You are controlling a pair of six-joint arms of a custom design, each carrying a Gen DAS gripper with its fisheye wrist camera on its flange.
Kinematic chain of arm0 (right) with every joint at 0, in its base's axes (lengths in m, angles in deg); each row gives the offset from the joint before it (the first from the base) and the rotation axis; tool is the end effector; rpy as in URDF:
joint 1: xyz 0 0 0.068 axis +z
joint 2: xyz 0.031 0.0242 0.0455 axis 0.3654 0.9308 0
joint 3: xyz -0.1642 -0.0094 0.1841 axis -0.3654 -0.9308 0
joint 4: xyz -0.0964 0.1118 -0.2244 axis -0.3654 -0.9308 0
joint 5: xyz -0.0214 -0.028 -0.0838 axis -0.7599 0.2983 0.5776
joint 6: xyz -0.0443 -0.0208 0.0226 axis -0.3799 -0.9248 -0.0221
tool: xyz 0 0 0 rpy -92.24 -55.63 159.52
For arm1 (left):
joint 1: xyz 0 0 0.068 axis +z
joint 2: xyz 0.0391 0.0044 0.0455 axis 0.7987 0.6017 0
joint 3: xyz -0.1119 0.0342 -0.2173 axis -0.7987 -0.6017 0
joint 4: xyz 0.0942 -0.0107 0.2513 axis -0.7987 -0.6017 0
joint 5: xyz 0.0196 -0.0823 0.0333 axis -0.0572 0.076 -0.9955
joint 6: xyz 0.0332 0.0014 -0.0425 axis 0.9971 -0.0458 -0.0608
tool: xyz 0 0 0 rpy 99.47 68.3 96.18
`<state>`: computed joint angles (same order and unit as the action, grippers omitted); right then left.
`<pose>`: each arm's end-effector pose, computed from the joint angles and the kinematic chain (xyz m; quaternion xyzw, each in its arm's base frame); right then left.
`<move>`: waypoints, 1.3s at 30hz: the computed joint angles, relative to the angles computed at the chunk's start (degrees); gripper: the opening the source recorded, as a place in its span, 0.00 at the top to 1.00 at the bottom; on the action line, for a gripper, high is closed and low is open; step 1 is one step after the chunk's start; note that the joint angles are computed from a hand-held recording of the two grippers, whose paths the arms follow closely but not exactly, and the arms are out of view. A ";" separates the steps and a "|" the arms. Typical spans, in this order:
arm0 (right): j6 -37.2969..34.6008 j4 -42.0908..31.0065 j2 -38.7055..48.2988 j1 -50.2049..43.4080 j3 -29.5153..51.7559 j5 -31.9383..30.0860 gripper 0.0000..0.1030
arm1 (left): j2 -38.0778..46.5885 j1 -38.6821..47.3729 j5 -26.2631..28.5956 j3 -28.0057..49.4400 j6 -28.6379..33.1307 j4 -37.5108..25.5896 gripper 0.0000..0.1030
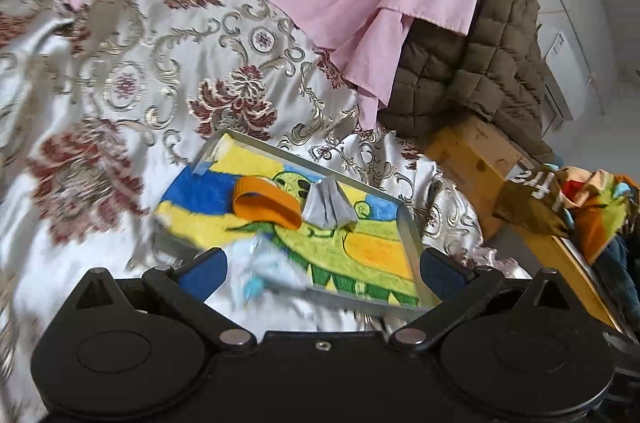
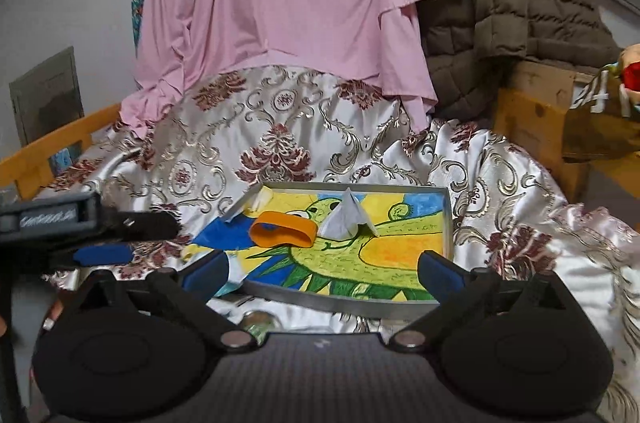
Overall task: Organize soft objects
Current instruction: 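Move both open tools back toward the pile of soft items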
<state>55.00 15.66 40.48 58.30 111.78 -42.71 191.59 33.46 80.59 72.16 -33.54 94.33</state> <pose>0.2345 0.1441 0.0936 0.1533 0.8324 -0.0492 0.5303 0.4024 -0.1620 0.0738 0.1534 0.8342 -0.3635 0.3853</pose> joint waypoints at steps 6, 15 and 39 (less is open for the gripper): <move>9.76 -5.98 -4.37 11.72 -3.70 9.75 0.00 | -13.07 2.69 -1.45 -22.60 3.82 12.47 0.01; 41.88 -35.75 1.99 30.94 3.29 23.62 0.00 | -20.74 4.40 -4.30 -45.55 8.77 31.80 0.01; 76.02 -61.90 20.03 44.58 15.94 12.65 0.00 | -11.84 0.59 -14.29 -57.66 17.45 43.90 0.01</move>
